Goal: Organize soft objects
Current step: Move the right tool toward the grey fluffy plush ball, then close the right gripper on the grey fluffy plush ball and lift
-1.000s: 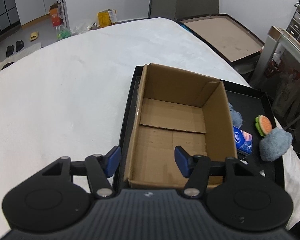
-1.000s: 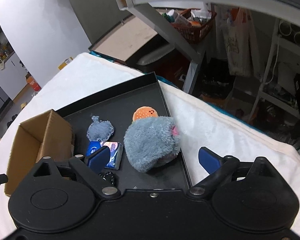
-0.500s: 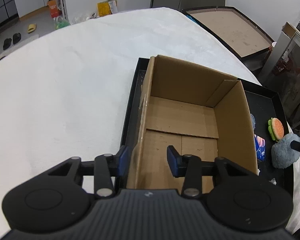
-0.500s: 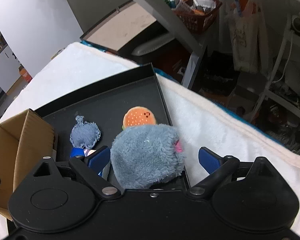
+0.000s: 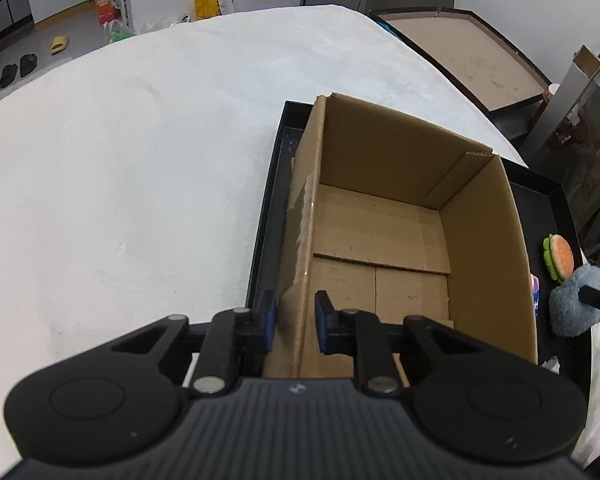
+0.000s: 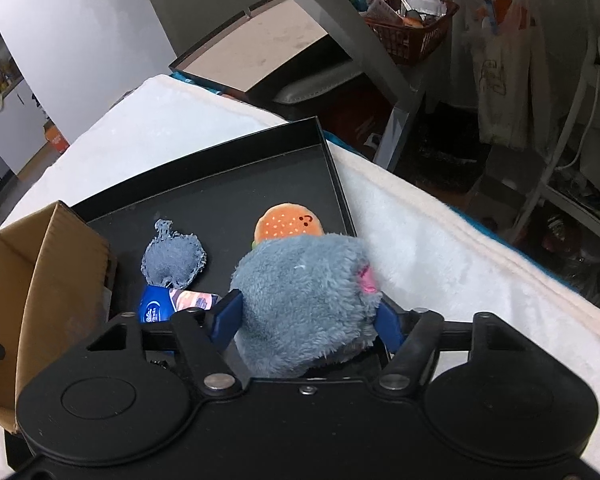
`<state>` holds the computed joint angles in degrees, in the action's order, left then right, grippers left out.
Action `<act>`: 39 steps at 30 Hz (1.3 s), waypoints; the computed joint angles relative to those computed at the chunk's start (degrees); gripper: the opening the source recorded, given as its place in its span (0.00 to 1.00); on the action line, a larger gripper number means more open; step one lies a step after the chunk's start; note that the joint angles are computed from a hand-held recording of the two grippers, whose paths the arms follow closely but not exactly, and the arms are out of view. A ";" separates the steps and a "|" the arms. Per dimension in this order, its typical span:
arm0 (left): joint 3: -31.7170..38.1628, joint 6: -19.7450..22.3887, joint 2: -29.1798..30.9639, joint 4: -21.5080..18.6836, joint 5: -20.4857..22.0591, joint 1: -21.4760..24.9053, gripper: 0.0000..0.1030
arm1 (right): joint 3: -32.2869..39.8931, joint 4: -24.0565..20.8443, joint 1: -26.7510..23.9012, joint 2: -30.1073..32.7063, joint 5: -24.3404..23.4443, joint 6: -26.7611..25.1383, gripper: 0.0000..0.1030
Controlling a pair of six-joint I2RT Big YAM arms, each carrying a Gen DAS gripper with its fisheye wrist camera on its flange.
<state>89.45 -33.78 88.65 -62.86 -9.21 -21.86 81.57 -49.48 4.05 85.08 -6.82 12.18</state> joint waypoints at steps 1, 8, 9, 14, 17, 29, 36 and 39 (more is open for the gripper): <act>-0.24 0.03 -0.18 0.28 0.05 0.02 0.18 | -0.02 -0.22 0.13 -0.16 0.21 0.14 0.63; -1.05 0.10 -0.82 0.63 0.42 0.05 0.14 | 0.40 -2.58 1.42 -1.42 2.57 -0.25 0.61; -1.15 0.22 -0.90 0.80 0.42 0.05 0.14 | 0.48 -2.71 1.68 -1.66 2.84 -0.31 0.61; -2.28 0.27 -1.60 1.92 1.63 0.52 0.14 | 1.05 -3.02 3.36 -3.20 4.36 -0.52 0.61; -2.63 0.73 -1.91 2.30 1.89 0.56 0.14 | 1.76 -3.80 4.06 -3.87 4.87 -0.26 0.61; -4.25 1.01 -2.83 4.43 4.21 1.51 0.16 | 4.66 -5.93 8.62 -4.95 8.43 -0.41 0.61; -4.78 1.22 -3.53 5.31 6.38 2.12 0.16 | 6.88 -7.73 11.76 -4.15 11.26 -0.92 0.61; -5.24 1.13 -3.83 5.78 6.91 2.38 0.16 | 7.84 -8.37 13.14 -3.62 12.61 -0.90 0.61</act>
